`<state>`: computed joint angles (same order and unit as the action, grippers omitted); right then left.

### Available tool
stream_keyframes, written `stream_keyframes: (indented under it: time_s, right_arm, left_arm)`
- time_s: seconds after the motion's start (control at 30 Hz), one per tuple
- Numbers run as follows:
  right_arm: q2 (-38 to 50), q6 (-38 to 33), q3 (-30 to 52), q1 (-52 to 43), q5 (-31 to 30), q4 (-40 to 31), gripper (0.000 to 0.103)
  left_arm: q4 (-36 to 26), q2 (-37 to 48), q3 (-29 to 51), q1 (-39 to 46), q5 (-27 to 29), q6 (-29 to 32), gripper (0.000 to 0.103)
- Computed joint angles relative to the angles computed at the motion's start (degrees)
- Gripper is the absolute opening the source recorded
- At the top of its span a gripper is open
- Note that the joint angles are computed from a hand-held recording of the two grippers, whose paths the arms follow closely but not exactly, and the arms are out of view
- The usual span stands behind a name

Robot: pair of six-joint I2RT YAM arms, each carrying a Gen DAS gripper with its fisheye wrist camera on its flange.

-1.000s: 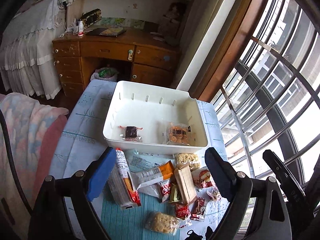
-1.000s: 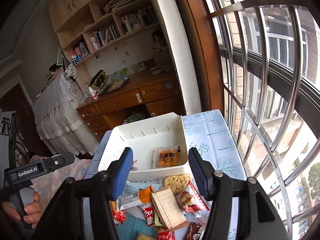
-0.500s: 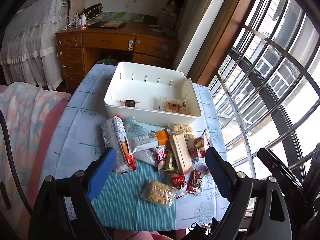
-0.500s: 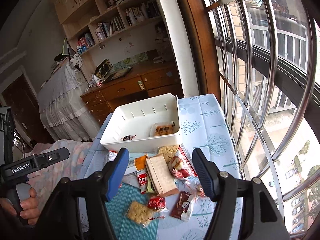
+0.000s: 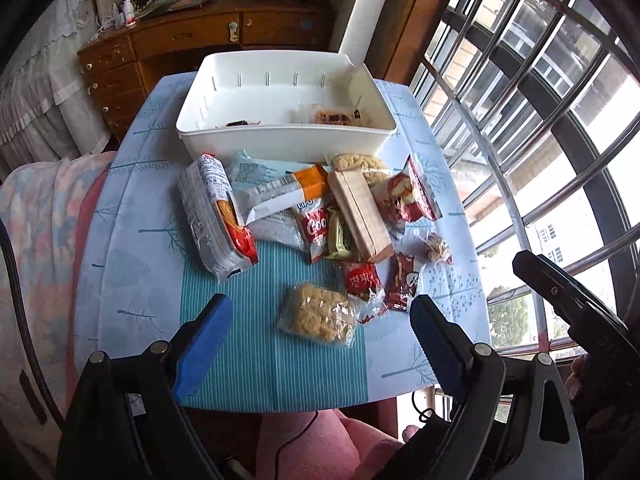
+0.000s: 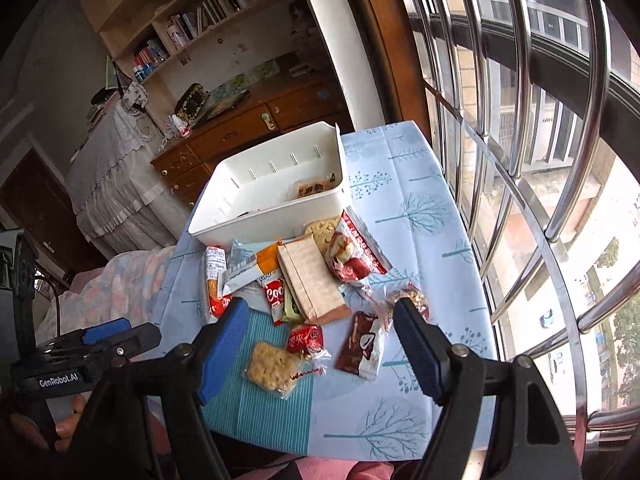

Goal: Organize snacks
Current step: 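Open both grippers and withdraw them from the bin toward the snacks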

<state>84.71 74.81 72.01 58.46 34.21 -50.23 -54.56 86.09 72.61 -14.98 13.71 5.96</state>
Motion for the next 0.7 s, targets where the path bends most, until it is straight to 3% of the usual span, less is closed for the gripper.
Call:
stream_keyframes:
  time_s: [0.33,0.7]
  right_arm:
    - [0.12,2.49,-5.53,-3.45,-10.94,4.02,0.075]
    - [3.27,5.63,-10.98,-11.75,-26.24,11.03,0.075]
  left_arm:
    - [-1.56,8.5,-0.72,-5.37,-4.4,1.37,0.09]
    - [-5.69,21.4,5.71,-7.69,-5.6,2.05,0.09]
